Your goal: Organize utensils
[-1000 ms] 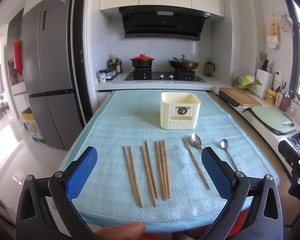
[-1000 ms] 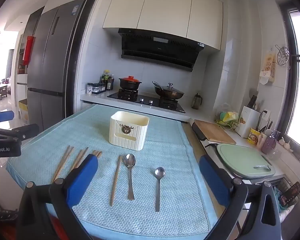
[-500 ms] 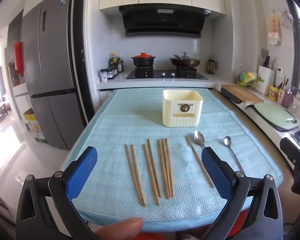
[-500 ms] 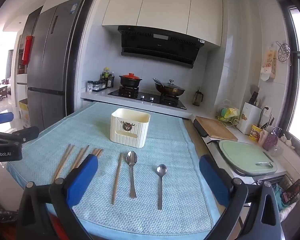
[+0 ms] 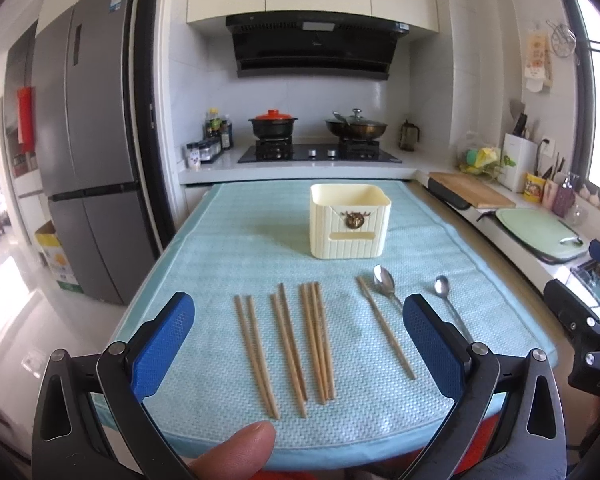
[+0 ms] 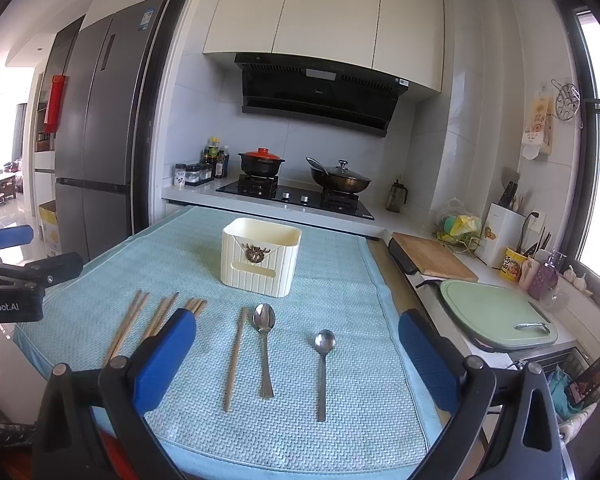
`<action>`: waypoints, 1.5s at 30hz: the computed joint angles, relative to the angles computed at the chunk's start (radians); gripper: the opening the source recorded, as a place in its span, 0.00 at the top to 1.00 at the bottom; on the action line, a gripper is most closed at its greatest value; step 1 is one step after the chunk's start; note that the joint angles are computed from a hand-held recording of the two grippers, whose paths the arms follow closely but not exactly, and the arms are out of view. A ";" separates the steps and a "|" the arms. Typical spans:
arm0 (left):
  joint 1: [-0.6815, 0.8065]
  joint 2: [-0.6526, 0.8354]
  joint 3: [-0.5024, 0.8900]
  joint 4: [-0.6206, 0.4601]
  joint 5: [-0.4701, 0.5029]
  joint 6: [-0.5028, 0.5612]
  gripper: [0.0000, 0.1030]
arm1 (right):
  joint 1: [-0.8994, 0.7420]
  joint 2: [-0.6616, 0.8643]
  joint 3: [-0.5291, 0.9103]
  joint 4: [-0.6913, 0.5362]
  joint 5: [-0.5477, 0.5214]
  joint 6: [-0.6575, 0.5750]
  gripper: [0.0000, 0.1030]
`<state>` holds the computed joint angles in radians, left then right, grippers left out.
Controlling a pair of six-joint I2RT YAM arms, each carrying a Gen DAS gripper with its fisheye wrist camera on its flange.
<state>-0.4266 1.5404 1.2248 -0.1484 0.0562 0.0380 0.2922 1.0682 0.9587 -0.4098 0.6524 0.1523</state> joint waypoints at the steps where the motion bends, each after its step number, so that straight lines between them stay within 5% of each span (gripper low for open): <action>1: -0.004 -0.005 -0.007 0.010 -0.008 0.002 0.00 | 0.000 0.002 0.000 0.001 -0.002 0.003 0.00; 45: 0.016 0.095 0.095 -0.045 -0.002 -0.029 0.00 | -0.121 0.000 -0.061 0.096 -0.111 0.025 0.00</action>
<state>-0.4106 1.6351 1.3197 -0.1932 0.0539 0.0092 0.1708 1.0681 0.8975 -0.3135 0.5411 0.1773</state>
